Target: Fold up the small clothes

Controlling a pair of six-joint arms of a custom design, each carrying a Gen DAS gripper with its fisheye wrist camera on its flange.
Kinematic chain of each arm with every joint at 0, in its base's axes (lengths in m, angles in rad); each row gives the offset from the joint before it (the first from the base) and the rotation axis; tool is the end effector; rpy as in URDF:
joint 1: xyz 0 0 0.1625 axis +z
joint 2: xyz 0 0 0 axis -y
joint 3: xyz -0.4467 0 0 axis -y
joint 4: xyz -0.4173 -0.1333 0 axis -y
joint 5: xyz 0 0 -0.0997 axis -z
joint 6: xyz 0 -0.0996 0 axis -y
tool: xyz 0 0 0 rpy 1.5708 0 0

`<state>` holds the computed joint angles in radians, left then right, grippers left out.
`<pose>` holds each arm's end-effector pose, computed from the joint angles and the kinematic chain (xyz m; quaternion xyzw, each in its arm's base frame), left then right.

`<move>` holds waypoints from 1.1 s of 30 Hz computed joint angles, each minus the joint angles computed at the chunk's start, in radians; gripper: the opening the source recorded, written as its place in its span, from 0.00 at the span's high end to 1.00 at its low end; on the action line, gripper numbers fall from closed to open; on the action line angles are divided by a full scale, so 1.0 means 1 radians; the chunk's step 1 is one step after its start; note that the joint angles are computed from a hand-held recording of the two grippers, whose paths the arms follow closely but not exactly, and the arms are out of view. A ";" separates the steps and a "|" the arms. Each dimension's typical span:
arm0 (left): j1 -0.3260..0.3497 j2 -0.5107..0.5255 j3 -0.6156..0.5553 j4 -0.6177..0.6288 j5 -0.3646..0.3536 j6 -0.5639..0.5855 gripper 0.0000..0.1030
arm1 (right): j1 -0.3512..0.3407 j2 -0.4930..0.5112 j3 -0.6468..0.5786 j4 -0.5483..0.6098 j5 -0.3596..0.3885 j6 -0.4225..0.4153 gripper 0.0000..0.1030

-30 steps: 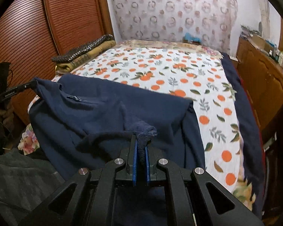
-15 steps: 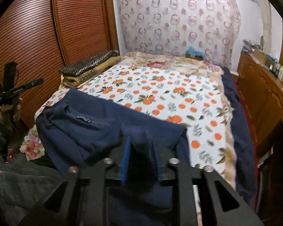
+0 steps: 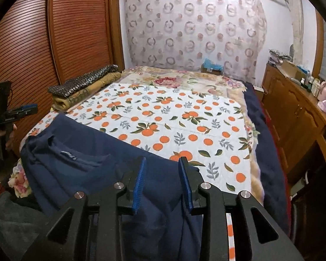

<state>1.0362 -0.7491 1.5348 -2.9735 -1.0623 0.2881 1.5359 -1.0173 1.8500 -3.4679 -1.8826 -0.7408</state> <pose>-0.2276 -0.7412 0.1583 0.2987 0.8758 -0.3211 0.2017 0.0801 -0.6501 0.2750 0.2203 -0.8260 0.4134 0.3134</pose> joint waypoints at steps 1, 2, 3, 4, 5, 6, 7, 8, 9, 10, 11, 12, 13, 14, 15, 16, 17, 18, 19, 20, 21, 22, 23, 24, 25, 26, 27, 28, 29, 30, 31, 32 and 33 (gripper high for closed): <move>0.005 0.011 -0.017 0.021 0.001 -0.008 0.20 | -0.003 0.009 -0.012 0.008 -0.002 0.004 0.63; 0.009 0.019 -0.028 0.034 0.004 -0.014 0.20 | -0.007 0.015 -0.025 0.020 -0.005 0.004 0.57; 0.013 0.028 -0.039 0.046 0.008 -0.018 0.20 | -0.008 0.030 -0.044 0.026 -0.024 0.004 0.55; 0.017 0.034 -0.049 0.058 0.011 -0.021 0.20 | -0.009 0.042 -0.057 0.026 -0.042 0.005 0.54; 0.020 0.039 -0.057 0.069 0.015 -0.023 0.20 | -0.012 0.053 -0.071 0.032 -0.057 0.012 0.54; 0.022 0.045 -0.064 0.078 0.018 -0.025 0.20 | -0.016 0.059 -0.083 0.049 -0.064 0.025 0.54; 0.025 0.051 -0.074 0.091 0.023 -0.029 0.20 | -0.019 0.064 -0.093 0.063 -0.069 0.038 0.54; 0.028 0.056 -0.082 0.102 0.025 -0.032 0.20 | -0.022 0.069 -0.101 0.070 -0.074 0.046 0.54; 0.030 0.061 -0.091 0.115 0.026 -0.037 0.20 | -0.026 0.075 -0.111 0.077 -0.078 0.056 0.54; 0.034 0.067 -0.105 0.141 0.030 -0.048 0.20 | -0.029 0.076 -0.119 0.091 -0.078 0.068 0.54; 0.037 0.071 -0.114 0.158 0.033 -0.055 0.20 | -0.034 0.077 -0.126 0.111 -0.072 0.082 0.54; 0.040 0.074 -0.124 0.180 0.033 -0.065 0.20 | -0.039 0.077 -0.133 0.133 -0.062 0.097 0.54; 0.045 0.078 -0.138 0.213 0.028 -0.078 0.20 | -0.042 0.079 -0.142 0.149 -0.060 0.109 0.54; 0.049 0.081 -0.148 0.237 0.022 -0.085 0.20 | -0.044 0.082 -0.149 0.159 -0.061 0.114 0.54; 0.051 0.084 -0.157 0.255 0.017 -0.087 0.20 | -0.045 0.086 -0.157 0.166 -0.066 0.118 0.54; 0.055 0.087 -0.166 0.278 0.010 -0.088 0.22 | -0.045 0.090 -0.167 0.179 -0.074 0.126 0.53; 0.057 0.089 -0.171 0.293 0.007 -0.089 0.27 | -0.048 0.093 -0.175 0.194 -0.078 0.132 0.54; 0.058 0.092 -0.177 0.308 0.006 -0.091 0.30 | -0.050 0.096 -0.179 0.199 -0.082 0.133 0.54; 0.059 0.094 -0.182 0.323 0.005 -0.093 0.32 | -0.048 0.099 -0.181 0.200 -0.095 0.136 0.53; 0.059 0.097 -0.187 0.332 0.003 -0.093 0.35 | -0.046 0.101 -0.185 0.204 -0.106 0.138 0.53; 0.060 0.099 -0.191 0.340 0.000 -0.093 0.36 | -0.043 0.102 -0.185 0.199 -0.108 0.135 0.53; 0.061 0.102 -0.197 0.349 -0.001 -0.096 0.36 | -0.042 0.104 -0.186 0.200 -0.112 0.134 0.53; 0.061 0.104 -0.200 0.353 0.001 -0.099 0.36 | -0.042 0.106 -0.190 0.200 -0.114 0.131 0.53; 0.061 0.107 -0.205 0.355 0.002 -0.101 0.36 | -0.041 0.110 -0.194 0.199 -0.119 0.126 0.53; 0.062 0.114 -0.217 0.363 0.006 -0.107 0.36 | -0.039 0.113 -0.196 0.198 -0.126 0.120 0.53; 0.063 0.121 -0.228 0.371 0.014 -0.112 0.36 | -0.036 0.121 -0.202 0.196 -0.134 0.115 0.53; 0.064 0.127 -0.238 0.368 0.018 -0.107 0.36 | -0.034 0.126 -0.206 0.197 -0.140 0.106 0.54; 0.066 0.134 -0.252 0.377 0.021 -0.108 0.36 | -0.031 0.128 -0.207 0.198 -0.146 0.098 0.58; 0.066 0.138 -0.264 0.389 0.023 -0.112 0.36 | -0.030 0.127 -0.205 0.204 -0.145 0.093 0.61; 0.067 0.143 -0.276 0.403 0.026 -0.116 0.36 | -0.027 0.128 -0.204 0.202 -0.151 0.087 0.62; 0.068 0.146 -0.284 0.411 0.025 -0.114 0.36 | -0.025 0.129 -0.203 0.199 -0.156 0.080 0.63; 0.068 0.148 -0.288 0.415 0.027 -0.109 0.36 | -0.025 0.129 -0.202 0.197 -0.156 0.076 0.65; 0.067 0.149 -0.289 0.416 0.031 -0.102 0.36 | -0.027 0.126 -0.200 0.199 -0.152 0.076 0.66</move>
<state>1.1032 -0.6000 1.2454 -2.5574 -1.0315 0.1862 1.5093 -0.8910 1.6502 -3.2692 -2.0350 -0.6651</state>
